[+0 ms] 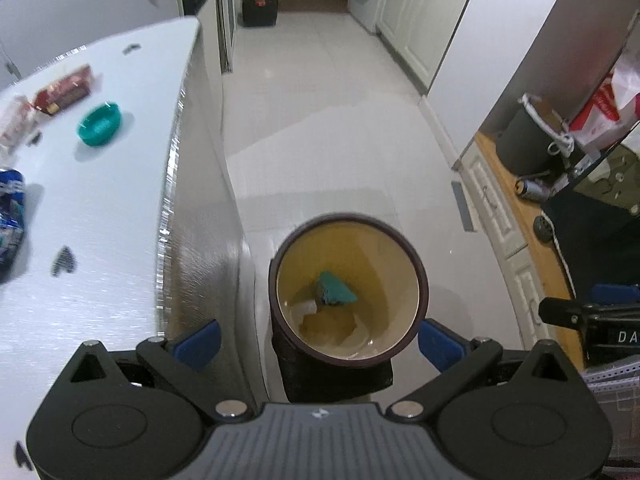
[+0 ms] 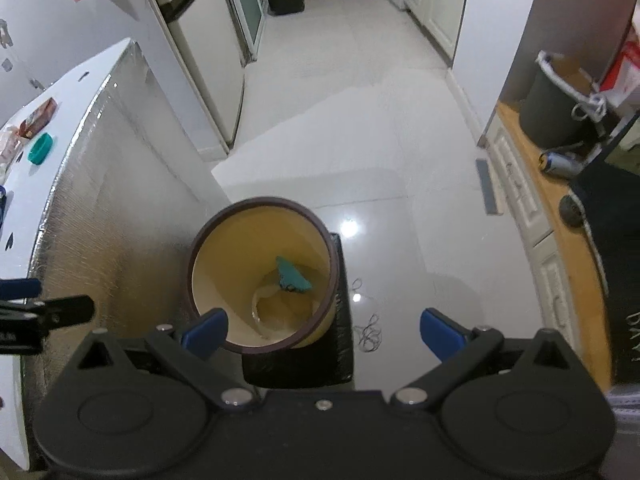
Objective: Collect trash
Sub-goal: 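Raise both tools from the bin and move them back over the table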
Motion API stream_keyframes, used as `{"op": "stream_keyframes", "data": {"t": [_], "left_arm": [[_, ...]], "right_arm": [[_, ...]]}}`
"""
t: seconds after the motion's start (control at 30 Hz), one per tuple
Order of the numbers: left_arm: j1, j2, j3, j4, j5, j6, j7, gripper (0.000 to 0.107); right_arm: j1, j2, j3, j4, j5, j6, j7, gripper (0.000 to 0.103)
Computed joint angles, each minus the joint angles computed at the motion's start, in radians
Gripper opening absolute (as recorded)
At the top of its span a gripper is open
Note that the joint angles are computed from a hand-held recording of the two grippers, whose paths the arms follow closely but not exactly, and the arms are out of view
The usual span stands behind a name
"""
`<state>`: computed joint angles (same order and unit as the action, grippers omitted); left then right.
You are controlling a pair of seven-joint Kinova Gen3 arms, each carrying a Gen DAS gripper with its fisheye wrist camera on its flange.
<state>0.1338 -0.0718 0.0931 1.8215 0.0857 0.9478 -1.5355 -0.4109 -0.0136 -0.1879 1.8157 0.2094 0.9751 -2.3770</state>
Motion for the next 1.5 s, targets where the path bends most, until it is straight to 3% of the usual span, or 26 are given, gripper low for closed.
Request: {"op": "stream_keyframes", "data": {"t": [0.47, 0.83, 1.07, 1.23, 1.5], "left_arm": [[-0.083, -0.233, -0.122, -0.024, 0.1, 0.069, -0.123, 0.103], [-0.137, -0.326, -0.308, -0.095, 0.179, 0.132, -0.303, 0.103], [-0.193, -0.323, -0.426, -0.141, 0.201, 0.147, -0.426, 0.103], [-0.237, -0.277, -0.537, -0.178, 0.25, 0.163, -0.537, 0.103], [-0.308, -0.145, -0.741, -0.265, 0.408, 0.243, -0.773, 0.103]], "right_arm": [[-0.092, -0.077, -0.132, -0.165, 0.221, 0.204, -0.168, 0.103], [-0.257, -0.01, -0.219, -0.339, 0.426, 0.314, -0.305, 0.103], [-0.417, 0.089, -0.204, -0.461, 0.563, 0.356, -0.381, 0.103], [-0.5, 0.177, -0.159, -0.563, 0.585, 0.341, -0.381, 0.103], [-0.62, 0.336, -0.075, -0.751, 0.592, 0.318, -0.35, 0.103]]}}
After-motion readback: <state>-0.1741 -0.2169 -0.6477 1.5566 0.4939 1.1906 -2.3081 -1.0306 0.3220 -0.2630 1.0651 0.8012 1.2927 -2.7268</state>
